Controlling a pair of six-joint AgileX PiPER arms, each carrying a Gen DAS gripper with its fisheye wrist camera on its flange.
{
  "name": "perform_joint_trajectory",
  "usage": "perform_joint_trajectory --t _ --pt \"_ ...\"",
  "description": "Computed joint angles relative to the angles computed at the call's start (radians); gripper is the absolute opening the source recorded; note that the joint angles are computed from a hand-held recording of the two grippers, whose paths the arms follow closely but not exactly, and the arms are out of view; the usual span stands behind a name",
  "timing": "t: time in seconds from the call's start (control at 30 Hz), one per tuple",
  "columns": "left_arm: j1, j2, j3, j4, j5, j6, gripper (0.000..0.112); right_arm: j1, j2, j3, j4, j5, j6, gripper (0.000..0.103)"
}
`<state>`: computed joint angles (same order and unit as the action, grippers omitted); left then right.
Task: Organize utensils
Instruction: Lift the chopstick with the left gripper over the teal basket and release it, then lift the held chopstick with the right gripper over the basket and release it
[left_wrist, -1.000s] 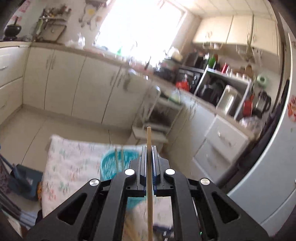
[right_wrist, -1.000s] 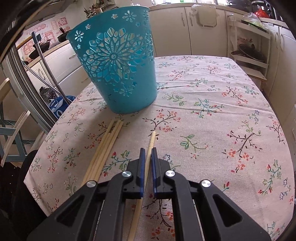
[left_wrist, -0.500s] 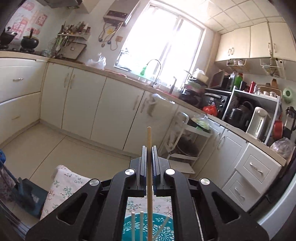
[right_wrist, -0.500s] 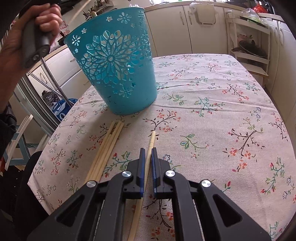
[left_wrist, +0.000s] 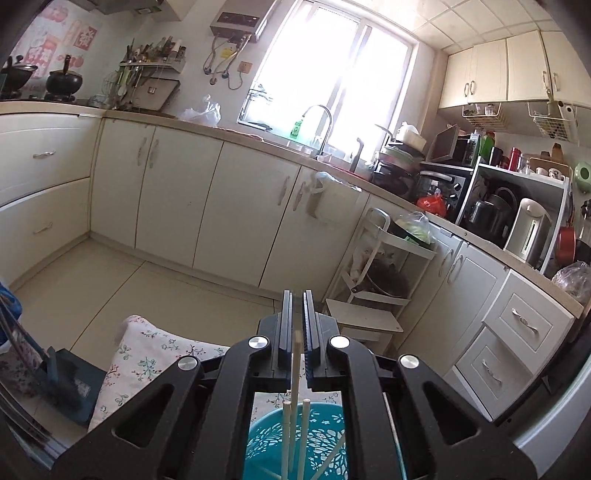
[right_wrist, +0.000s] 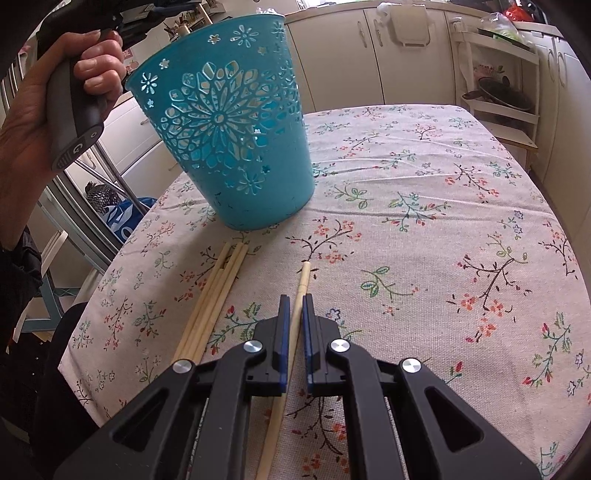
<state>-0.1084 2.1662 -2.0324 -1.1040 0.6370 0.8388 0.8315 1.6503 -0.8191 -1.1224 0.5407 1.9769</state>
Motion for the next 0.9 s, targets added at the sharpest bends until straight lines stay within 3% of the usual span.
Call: perform_joint_trajectory --t 0.17,0.27,0.33,0.5,0.6,0.73,0.9 --pt "0.007 -0.033 0.048 0.04 0.043 0.033 0.007 -0.001 0.001 -0.006 0.018 0.002 -0.023 0.007" --pt "0.023 -0.076 0.126 0.033 0.053 0.08 0.021 -0.002 0.001 -0.024 0.075 0.013 -0.086 0.007" --pt "0.047 -0.14 0.248 -0.035 0.022 0.181 0.037 -0.001 0.005 -0.045 0.129 0.031 -0.147 0.01" --pt "0.134 -0.28 0.552 -0.248 -0.046 0.446 0.054 0.039 0.052 -0.115 0.188 0.137 -0.244 0.014" --pt "0.172 -0.303 0.677 -0.283 -0.082 0.535 0.064 0.057 0.073 -0.143 0.201 0.191 -0.273 0.009" --pt "0.178 -0.267 0.752 -0.193 -0.128 0.532 0.07 0.045 0.033 -0.102 0.211 0.154 -0.223 0.006" --pt "0.164 -0.233 0.802 -0.205 -0.177 0.57 0.081 0.078 -0.095 0.01 0.1 0.076 -0.002 0.006"
